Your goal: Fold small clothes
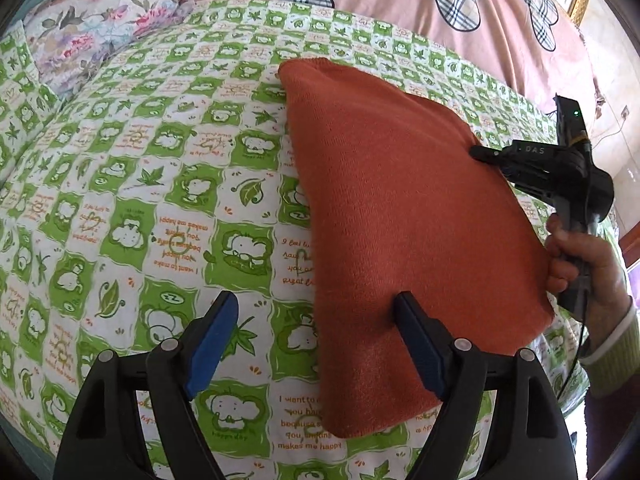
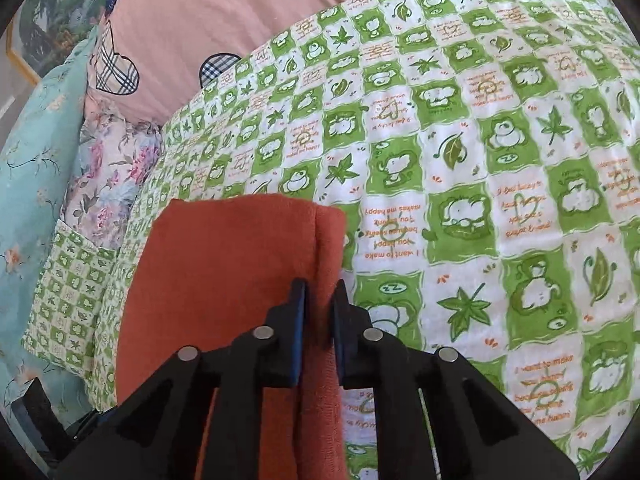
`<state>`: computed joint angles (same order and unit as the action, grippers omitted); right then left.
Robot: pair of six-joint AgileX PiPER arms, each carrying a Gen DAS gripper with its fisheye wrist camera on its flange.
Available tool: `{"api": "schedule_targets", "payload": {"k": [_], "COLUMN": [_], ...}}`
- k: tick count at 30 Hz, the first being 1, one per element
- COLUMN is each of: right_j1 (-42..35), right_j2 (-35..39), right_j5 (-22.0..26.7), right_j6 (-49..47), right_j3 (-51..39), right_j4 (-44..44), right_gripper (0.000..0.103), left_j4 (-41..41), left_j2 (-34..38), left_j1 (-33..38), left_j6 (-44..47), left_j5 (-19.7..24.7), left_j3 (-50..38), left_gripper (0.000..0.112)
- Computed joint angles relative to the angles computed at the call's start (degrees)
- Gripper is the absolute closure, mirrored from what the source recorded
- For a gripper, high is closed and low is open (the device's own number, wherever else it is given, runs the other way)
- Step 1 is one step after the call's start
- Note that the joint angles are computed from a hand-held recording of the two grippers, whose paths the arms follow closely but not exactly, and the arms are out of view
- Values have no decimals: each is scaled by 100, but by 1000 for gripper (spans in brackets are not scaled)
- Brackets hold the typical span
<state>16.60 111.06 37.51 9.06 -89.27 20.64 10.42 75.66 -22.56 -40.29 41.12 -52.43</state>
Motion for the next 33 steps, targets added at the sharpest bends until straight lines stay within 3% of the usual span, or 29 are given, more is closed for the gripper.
{"api": "schedule_targets", "payload": {"k": [2, 8, 10, 12, 14, 20, 24, 27, 33], "right_j1": [58, 115, 262, 460, 718, 1835, 2569, 2955, 3599], "right_j2": [-99, -1127, -1526, -1940, -2307, -3384, -3749, -3842, -4176], "right_j5": [147, 102, 63, 55, 28, 69, 230, 428, 802], "right_j6": [425, 539, 566, 561, 738, 2122, 2879, 3084, 3609], "right_j3": [-71, 827, 1212, 1609, 1958, 2922, 3334, 3482, 3589], "right_j4": [-432, -500, -539, -587, -817, -2247, -2851, -2999, -3270], "right_gripper": [69, 68, 63, 50, 46, 30, 20, 19, 14], "left_j4": [69, 162, 264, 410, 583, 1054, 1189, 1310, 1723], "left_j2": [-2, -148, -240, -307, -364, -630, -804, -874, -1028], "left_j1": [-32, -184, -310, -469, -645, -1290, -1667, -2070, -3063], "left_j6": [-58, -324, -495, -705, -928, -1557, -1772, -1944, -2603], "left_j5": [43, 229, 348, 511, 704, 1241, 1397, 1549, 2293], "left_j3": [-13, 25, 55, 59, 54, 142, 269, 353, 342], "left_gripper": [31, 32, 32, 32, 30, 30, 28, 28, 28]}}
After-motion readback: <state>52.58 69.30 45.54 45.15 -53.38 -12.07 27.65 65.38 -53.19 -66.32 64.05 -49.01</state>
